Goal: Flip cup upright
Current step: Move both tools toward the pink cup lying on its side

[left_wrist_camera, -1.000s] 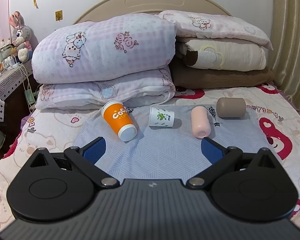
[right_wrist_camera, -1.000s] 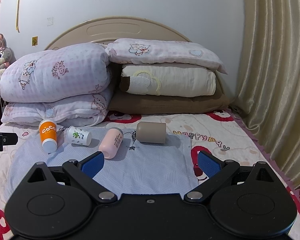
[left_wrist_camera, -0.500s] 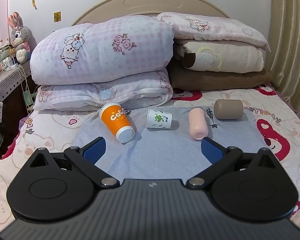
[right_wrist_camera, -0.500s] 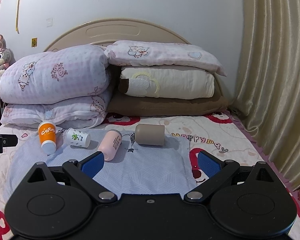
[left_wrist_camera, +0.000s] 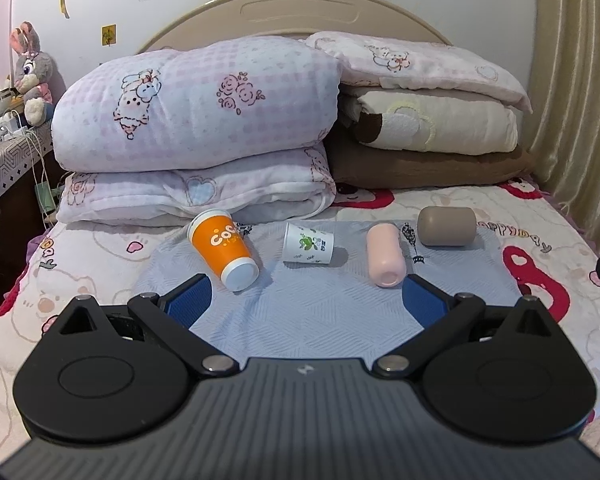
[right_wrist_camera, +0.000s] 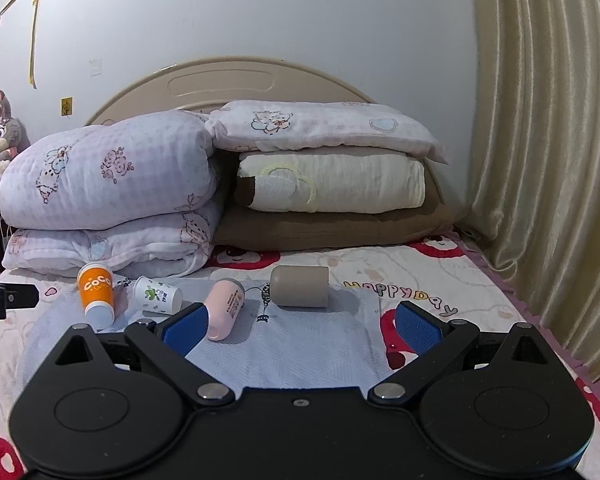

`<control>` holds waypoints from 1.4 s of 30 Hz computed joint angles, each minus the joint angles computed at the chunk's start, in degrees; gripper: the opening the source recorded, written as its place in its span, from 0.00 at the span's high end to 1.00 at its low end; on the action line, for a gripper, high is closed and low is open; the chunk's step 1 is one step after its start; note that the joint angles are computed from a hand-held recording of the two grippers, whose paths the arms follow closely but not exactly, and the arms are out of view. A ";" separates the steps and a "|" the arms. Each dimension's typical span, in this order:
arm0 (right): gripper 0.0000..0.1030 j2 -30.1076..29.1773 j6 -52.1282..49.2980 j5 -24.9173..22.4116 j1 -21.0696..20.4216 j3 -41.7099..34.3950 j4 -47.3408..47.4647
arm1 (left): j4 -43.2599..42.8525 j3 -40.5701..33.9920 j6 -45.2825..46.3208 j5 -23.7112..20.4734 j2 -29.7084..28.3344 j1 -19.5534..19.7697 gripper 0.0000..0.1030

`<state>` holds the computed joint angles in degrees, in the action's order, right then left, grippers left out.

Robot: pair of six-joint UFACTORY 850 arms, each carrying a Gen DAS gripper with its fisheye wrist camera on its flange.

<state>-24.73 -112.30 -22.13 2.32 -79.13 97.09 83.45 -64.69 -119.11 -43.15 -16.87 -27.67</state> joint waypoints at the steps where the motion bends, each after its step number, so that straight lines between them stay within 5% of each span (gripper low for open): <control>1: 0.01 -0.09 -1.44 -0.05 -0.01 0.16 1.51 | 0.65 0.12 -0.70 -0.45 -0.08 -0.16 0.00; 12: 0.01 -0.53 -19.93 -1.03 0.31 2.16 17.10 | 3.65 -0.06 -1.92 -3.39 -1.23 -1.19 0.00; 24: 0.01 -0.80 -20.04 -2.96 0.26 2.11 15.07 | 3.15 0.12 -1.32 -2.75 -1.10 -1.07 0.00; 30: 0.01 -5.14 6.34 -4.16 -0.67 -5.60 -7.78 | 1.41 -1.81 1.76 -0.07 -1.84 0.50 0.00; 35: 0.01 -14.89 34.13 -17.19 -2.19 -21.54 -30.28 | -1.73 -6.76 10.75 6.16 -3.90 3.96 0.00; 42: 0.02 -31.13 53.49 -34.56 0.21 -47.68 -47.42 | -13.58 -13.93 24.76 18.63 -9.37 10.03 0.00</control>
<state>-55.86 -58.81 -56.69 2.53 -126.80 49.67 69.87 -78.61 -94.35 -24.52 -26.23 -17.65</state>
